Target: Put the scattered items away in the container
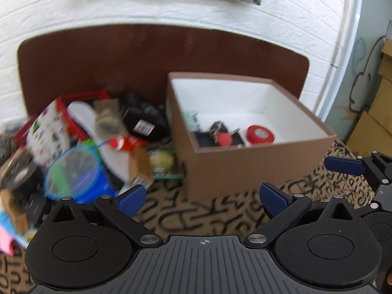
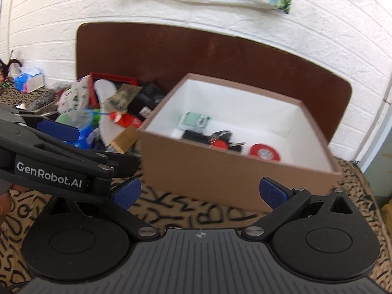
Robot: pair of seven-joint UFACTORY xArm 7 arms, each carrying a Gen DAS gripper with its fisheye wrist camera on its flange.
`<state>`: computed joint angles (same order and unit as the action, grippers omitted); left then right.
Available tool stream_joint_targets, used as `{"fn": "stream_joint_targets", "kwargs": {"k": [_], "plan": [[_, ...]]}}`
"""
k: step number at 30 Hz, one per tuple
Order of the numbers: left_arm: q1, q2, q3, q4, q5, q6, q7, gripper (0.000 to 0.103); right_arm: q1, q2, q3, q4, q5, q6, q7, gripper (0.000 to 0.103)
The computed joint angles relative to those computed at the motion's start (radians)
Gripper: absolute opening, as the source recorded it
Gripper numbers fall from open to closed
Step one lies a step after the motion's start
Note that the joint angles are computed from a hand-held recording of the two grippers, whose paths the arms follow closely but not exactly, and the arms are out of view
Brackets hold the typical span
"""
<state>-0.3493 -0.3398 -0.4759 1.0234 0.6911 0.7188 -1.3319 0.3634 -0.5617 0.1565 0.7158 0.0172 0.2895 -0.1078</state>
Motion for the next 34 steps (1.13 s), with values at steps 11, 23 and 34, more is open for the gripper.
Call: {"fn": "stream_joint_targets", "kwargs": {"k": [11,23,34], "plan": [[-0.002,-0.154,-0.012,-0.169,-0.123,0.002,0.058,0.103,0.000,-0.079,0.106,-0.128,-0.053,-0.051,0.117,0.103],[0.030,-0.012,-0.076,-0.009,-0.019,-0.009,0.084,0.103,-0.209,-0.216,0.181,-0.167,-0.196,-0.026,0.326,0.103],[-0.053,0.066,-0.013,0.063,0.032,0.004,0.081,0.103,-0.228,-0.212,0.164,-0.166,-0.225,-0.044,0.373,0.103]]}}
